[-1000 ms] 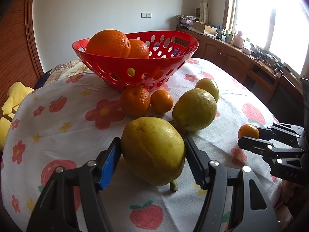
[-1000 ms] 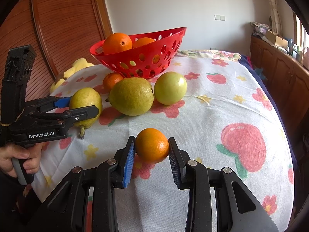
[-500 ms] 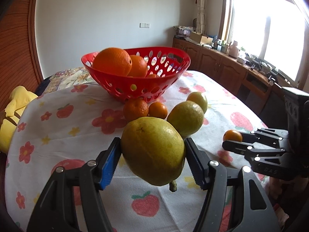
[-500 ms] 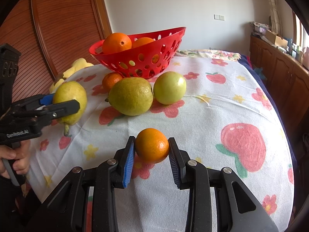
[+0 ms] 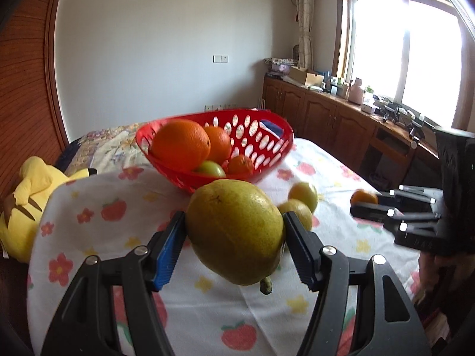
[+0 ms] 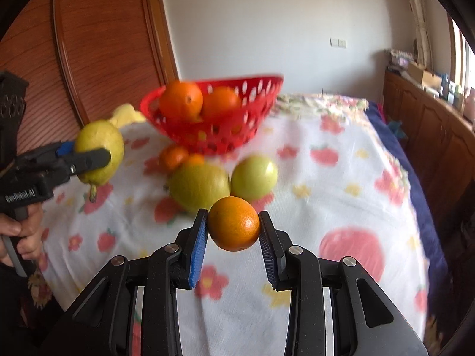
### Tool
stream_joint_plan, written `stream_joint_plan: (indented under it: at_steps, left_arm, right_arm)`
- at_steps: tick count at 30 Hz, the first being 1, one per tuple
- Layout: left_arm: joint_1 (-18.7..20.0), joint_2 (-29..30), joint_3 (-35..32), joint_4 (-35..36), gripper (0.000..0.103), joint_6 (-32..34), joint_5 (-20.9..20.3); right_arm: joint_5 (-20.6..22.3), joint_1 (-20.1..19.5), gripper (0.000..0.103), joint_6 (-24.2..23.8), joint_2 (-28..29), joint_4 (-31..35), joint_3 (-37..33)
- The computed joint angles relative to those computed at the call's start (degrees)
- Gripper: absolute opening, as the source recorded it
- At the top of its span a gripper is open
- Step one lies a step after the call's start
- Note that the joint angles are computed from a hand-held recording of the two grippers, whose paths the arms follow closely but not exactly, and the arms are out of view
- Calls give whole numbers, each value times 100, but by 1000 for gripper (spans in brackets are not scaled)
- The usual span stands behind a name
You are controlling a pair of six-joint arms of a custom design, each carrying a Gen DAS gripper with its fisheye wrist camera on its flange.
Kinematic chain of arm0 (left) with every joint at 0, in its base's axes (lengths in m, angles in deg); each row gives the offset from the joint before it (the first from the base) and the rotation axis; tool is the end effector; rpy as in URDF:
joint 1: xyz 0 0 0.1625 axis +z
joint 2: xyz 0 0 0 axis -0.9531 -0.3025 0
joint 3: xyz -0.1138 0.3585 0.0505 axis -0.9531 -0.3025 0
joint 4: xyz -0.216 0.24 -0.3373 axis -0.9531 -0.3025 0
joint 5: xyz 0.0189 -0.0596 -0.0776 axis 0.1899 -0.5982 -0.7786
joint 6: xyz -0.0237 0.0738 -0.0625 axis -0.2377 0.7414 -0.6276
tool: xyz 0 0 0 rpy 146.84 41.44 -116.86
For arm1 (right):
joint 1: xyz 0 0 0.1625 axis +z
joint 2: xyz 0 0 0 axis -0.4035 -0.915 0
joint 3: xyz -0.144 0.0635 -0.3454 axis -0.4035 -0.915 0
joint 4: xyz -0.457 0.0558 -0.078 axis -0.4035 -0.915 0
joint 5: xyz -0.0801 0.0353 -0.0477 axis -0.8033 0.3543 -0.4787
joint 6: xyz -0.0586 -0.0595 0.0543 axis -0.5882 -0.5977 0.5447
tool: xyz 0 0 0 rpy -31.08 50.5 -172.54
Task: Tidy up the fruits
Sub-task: 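Lift the pear with the left tool while the right tool carries the tangerine over the red basket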
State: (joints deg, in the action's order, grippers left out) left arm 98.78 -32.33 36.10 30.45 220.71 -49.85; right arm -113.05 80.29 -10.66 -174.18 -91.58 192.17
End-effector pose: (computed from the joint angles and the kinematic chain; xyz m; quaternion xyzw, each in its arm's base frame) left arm -0.3416 -0.4035 -0.0398 0.2931 0.8495 -0.3732 0.2305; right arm -0.0942 -0.4316 0.3143 0.3240 -0.8580 0.3342 0.2173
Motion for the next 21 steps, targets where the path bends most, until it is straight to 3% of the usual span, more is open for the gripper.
stream_joint_plan:
  at_steps: [9,12,21]
  left_arm:
    - [367,84,-571,-71,66,685,23]
    - [492,165,-763,-89,66,861,63]
    - [774,374,-1192,-127,66,1162,239]
  right_arm:
    - [-256,889,33,287,865,-326,-887]
    - [-558,1153,33,280,1371,-451,-1218]
    - [-988,1462,33,119,2252,-507,-1803]
